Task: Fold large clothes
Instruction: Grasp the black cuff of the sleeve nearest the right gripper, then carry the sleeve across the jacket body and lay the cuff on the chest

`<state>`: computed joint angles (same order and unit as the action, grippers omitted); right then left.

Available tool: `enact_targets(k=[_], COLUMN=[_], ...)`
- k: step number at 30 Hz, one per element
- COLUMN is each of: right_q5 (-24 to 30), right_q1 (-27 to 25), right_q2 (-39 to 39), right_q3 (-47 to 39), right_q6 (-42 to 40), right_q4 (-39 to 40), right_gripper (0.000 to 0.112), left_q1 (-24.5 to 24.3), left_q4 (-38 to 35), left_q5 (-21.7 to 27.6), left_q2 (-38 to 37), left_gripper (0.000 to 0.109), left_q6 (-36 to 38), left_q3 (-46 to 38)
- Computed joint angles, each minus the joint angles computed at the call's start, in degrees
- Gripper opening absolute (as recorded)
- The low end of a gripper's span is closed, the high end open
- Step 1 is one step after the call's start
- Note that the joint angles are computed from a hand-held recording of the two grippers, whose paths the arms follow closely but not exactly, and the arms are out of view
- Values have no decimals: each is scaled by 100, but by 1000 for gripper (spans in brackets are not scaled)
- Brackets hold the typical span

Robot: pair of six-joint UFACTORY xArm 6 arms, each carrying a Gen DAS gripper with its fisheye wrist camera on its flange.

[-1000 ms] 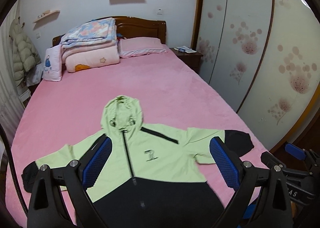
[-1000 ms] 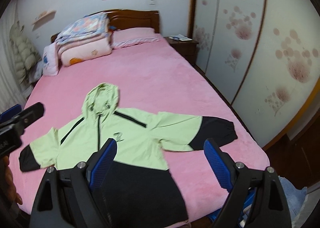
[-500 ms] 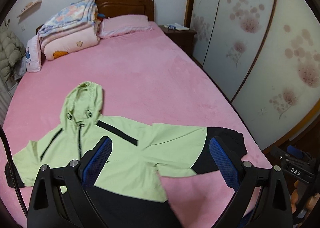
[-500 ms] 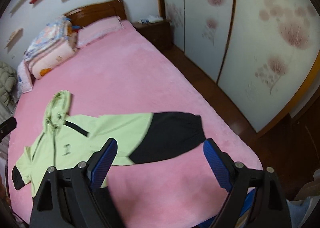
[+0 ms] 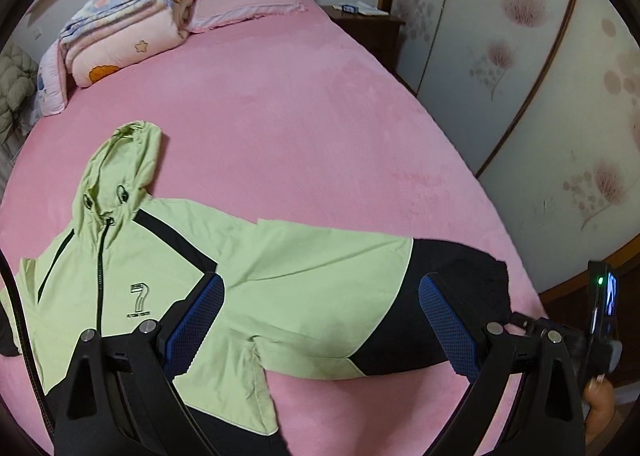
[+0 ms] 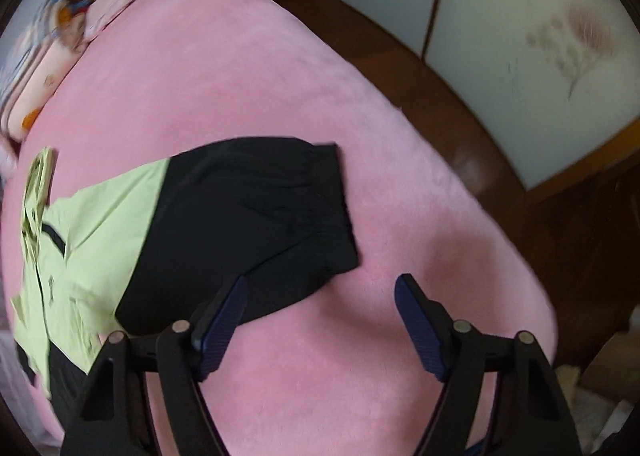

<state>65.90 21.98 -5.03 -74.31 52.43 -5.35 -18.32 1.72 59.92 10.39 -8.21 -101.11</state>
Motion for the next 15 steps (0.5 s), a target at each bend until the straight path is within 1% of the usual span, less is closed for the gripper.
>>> enact_targets(k=[2, 3, 4, 8, 13, 15], right_q5=[-461, -599, -657, -817, -900, -1089], right_q1=[-203, -260, -307, -403, -368, -348], right_q2=[-141, -165, -147, 85, 319, 291], right_q3=[414, 527, 577, 627, 637, 730], right_q6=[6, -15, -24, -230, -188, -111], right_q4=[367, 487, 580, 929, 909, 906], right_gripper=[75, 75, 75, 63, 59, 41], left_q1=[-37, -64, -65, -25, 120, 187], left_q4=[154, 267, 341, 547, 541, 525], left_q5=[-71, -89, -107, -80, 100, 137], left_q2=[80, 131, 168, 355, 455, 378], left_gripper=[98, 98, 98, 98, 98, 98], left_q6=[-7, -47, -64, -150, -288, -339], left_q3=[70, 91, 104, 108, 129, 232])
